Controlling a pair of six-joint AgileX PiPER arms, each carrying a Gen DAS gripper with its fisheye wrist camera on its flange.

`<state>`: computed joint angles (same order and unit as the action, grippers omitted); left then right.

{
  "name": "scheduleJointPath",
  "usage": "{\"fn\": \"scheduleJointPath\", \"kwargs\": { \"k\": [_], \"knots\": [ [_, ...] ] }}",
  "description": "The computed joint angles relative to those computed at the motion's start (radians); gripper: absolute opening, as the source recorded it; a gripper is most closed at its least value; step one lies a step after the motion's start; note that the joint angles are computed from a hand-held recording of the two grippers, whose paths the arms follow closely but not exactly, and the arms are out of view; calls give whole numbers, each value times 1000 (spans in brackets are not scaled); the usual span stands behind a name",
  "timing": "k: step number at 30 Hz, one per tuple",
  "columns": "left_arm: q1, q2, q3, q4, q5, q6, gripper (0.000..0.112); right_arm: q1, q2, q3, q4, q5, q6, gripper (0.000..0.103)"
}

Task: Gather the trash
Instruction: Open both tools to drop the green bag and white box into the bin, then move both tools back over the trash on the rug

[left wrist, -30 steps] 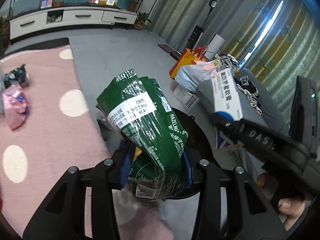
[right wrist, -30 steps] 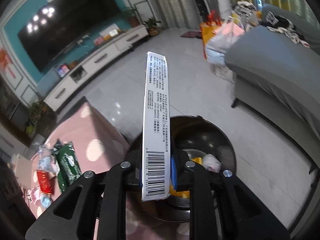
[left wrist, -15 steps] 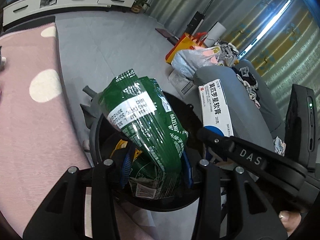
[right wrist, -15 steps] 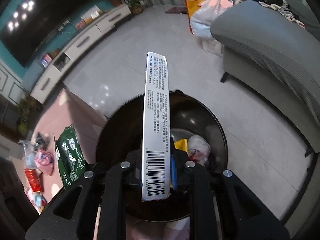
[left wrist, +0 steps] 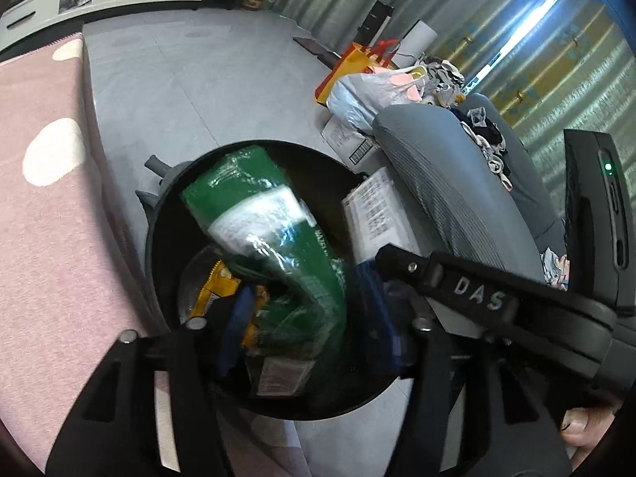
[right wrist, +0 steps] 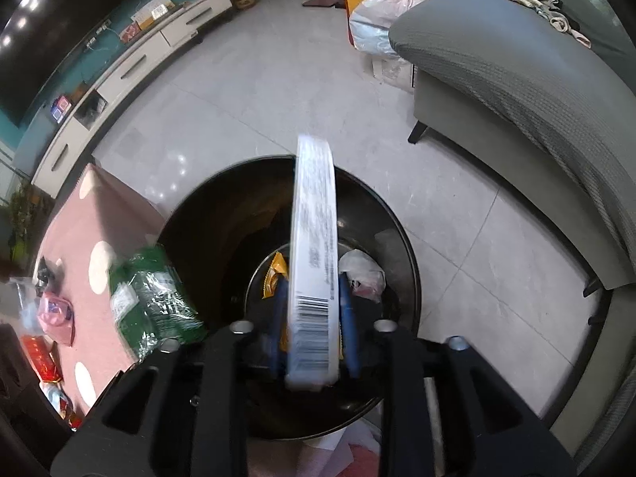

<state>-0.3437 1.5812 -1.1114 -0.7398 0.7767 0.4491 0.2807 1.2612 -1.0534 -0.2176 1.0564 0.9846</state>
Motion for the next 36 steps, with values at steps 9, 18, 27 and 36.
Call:
{"fn": "scheduleJointPath", "kwargs": {
  "k": [9,18,27,36],
  "knots": [
    [155,-141,53,-87,65,101,96,122,-40,-53,-122,13,106,74],
    [555,-346,63,-69,168,142,100,346,32,-202,-273,29,219,93],
    [1103,-301,-12,-78,344,330,100,485,154,-354,-303,-77,215,97],
    [1285,-66,26,-101,382,506,99,561,427,-562,-248,-126,123,97]
  ]
}}
